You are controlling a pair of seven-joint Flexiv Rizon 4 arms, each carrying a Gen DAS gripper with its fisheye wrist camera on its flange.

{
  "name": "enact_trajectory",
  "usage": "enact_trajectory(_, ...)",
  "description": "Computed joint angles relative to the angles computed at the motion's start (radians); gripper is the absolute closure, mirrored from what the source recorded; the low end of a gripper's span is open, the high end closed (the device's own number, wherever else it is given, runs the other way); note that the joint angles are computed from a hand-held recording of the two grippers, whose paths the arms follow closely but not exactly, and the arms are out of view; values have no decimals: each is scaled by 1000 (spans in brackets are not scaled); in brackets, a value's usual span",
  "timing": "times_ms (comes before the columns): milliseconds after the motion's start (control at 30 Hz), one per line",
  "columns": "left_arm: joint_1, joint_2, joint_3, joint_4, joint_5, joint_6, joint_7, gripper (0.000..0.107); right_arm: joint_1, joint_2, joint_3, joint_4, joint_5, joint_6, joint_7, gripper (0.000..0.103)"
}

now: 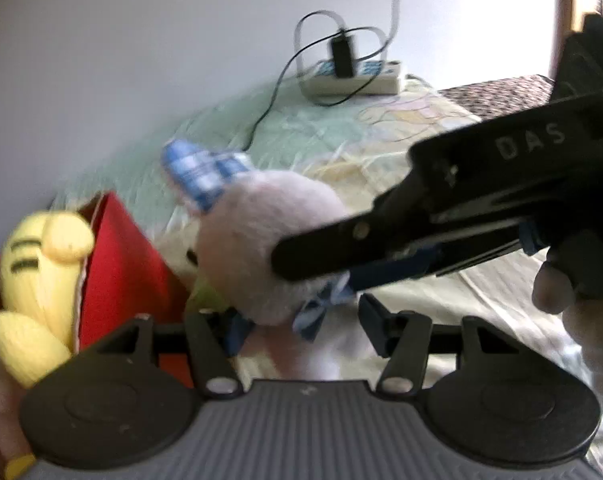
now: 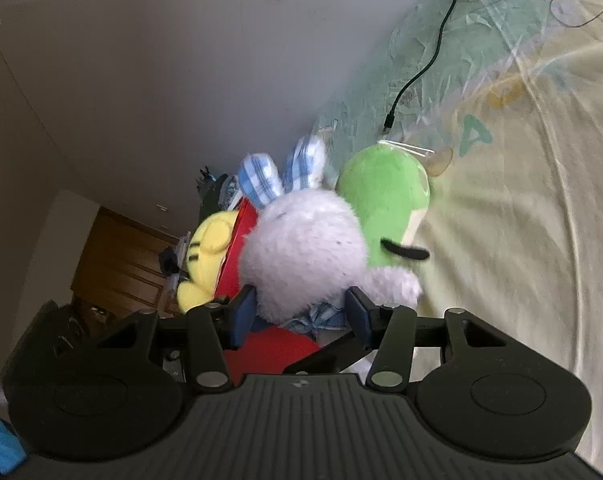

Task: Organize objects
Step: 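Lift the white bunny with the right gripper over the red box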

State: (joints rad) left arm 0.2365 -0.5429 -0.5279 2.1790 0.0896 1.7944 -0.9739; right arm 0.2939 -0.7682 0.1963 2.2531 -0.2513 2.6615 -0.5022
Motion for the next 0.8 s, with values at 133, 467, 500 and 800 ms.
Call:
enact_trajectory(133,137,-14,-167,40,3,-63,16,47,48,62,12,81,101,4,-17,50)
enact_trajectory(467,507,-47,-554,175,-15,-242,133,45,216,171,60,205,345,-32,-2,50)
enact_trajectory(500,525,-45,-570,185,-27,-272,145,44,239,171,64,210,372,-36,2,50)
enact_trajectory(800,494,-5,-520,223,-148,-369,206,37,414,227,21,215,608,-170,-29,49)
